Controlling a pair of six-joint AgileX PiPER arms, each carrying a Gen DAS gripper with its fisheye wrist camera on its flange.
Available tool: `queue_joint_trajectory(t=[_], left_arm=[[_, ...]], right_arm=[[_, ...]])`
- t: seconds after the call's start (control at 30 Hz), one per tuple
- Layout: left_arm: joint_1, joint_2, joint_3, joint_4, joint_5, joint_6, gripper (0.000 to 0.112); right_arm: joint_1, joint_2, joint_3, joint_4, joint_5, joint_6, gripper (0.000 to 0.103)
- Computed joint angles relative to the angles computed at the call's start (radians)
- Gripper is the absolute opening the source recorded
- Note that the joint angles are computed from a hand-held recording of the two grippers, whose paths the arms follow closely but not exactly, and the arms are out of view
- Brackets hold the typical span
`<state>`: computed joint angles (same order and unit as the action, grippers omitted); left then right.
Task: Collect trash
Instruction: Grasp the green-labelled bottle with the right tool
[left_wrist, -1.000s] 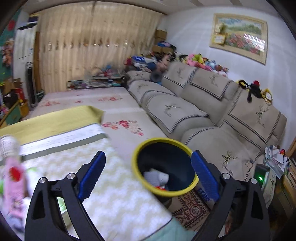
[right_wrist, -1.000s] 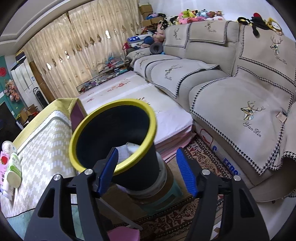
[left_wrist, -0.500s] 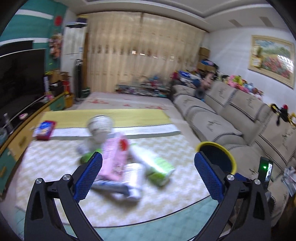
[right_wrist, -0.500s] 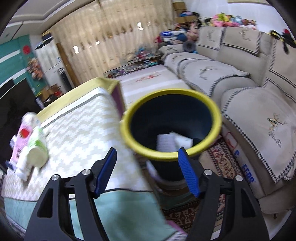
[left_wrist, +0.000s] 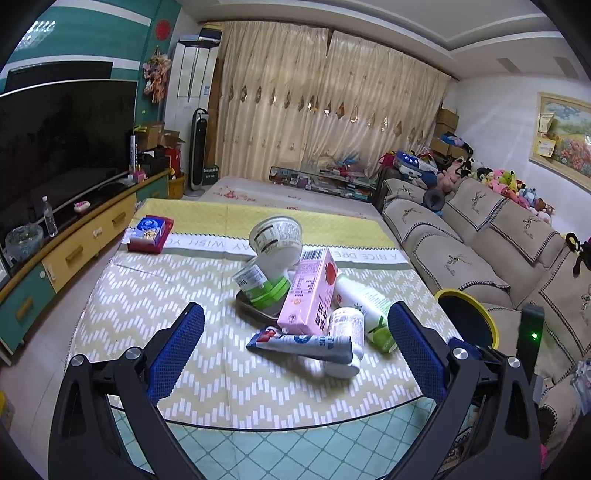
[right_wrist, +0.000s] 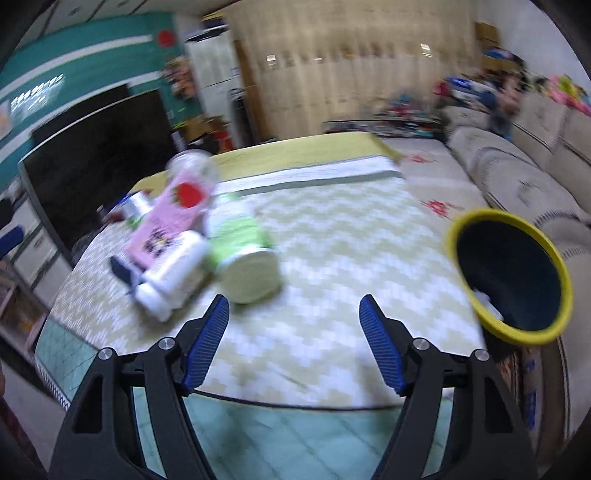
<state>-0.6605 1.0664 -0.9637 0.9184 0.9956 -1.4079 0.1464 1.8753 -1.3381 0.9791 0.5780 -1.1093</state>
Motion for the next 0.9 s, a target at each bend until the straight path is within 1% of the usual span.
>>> queue_joint_trajectory(t=[0.03,0.1,0.13,0.27,0.3,0.33,0.37,0.47,0.53,0.6,0.7,0.73,0.77,0.8,0.9], left_arm=[[0.004,0.016,-0.008,-0.004,-0.01,0.0,0.098],[0.02,0.024,-0.007,-0.023,-0.036,0.016,0.098],[0.018,0.028,-0.011,-0.028,-0.039,0.02,0.098],[0.031,0.045,-0.014,-0.036,-0.062,0.028,0.098],[0.045,0.05,-0.013,-0.044,-0.077,0.034,0.098],[0.051,0.053,-0.012,-0.048,-0.083,0.036,0.098],[0.057,0.056,-0.011,-0.053,-0.091,0.038,0.098],[0.082,0.063,-0.004,-0.065,-0.117,0.047,0.098],[0.089,0.067,0.002,-0.071,-0.128,0.047,0.098],[0.102,0.074,0.003,-0.083,-0.144,0.056,0.098],[0.103,0.082,0.003,-0.087,-0.155,0.058,0.098],[0.101,0.084,0.002,-0.085,-0.155,0.057,0.098],[0.1,0.085,0.003,-0.083,-0.156,0.054,0.098],[0.098,0.087,0.001,-0.08,-0.155,0.054,0.098],[0.086,0.09,0.001,-0.069,-0.145,0.041,0.098]], right_arm=[[0.018,0.009,-0.016,-0.023,-0.006,0.016,0.075],[0.042,0.03,-0.049,-0.058,-0.016,0.036,0.076],[0.057,0.045,-0.076,-0.101,-0.022,0.073,0.076],[0.082,0.13,-0.201,-0.211,0.035,0.174,0.078],[0.083,0.142,-0.214,-0.217,0.042,0.179,0.078],[0.086,0.175,-0.268,-0.249,0.086,0.223,0.078],[0.085,0.192,-0.295,-0.242,0.11,0.231,0.078],[0.09,0.205,-0.315,-0.254,0.107,0.246,0.078],[0.091,0.227,-0.351,-0.254,0.137,0.26,0.077],[0.089,0.247,-0.383,-0.261,0.168,0.276,0.074],[0.086,0.283,-0.441,-0.262,0.227,0.296,0.065],[0.088,0.289,-0.45,-0.273,0.237,0.306,0.06],[0.09,0.29,-0.452,-0.277,0.237,0.31,0.055],[0.09,0.29,-0.454,-0.278,0.239,0.309,0.054],[0.084,0.254,-0.4,-0.255,0.204,0.275,0.054]])
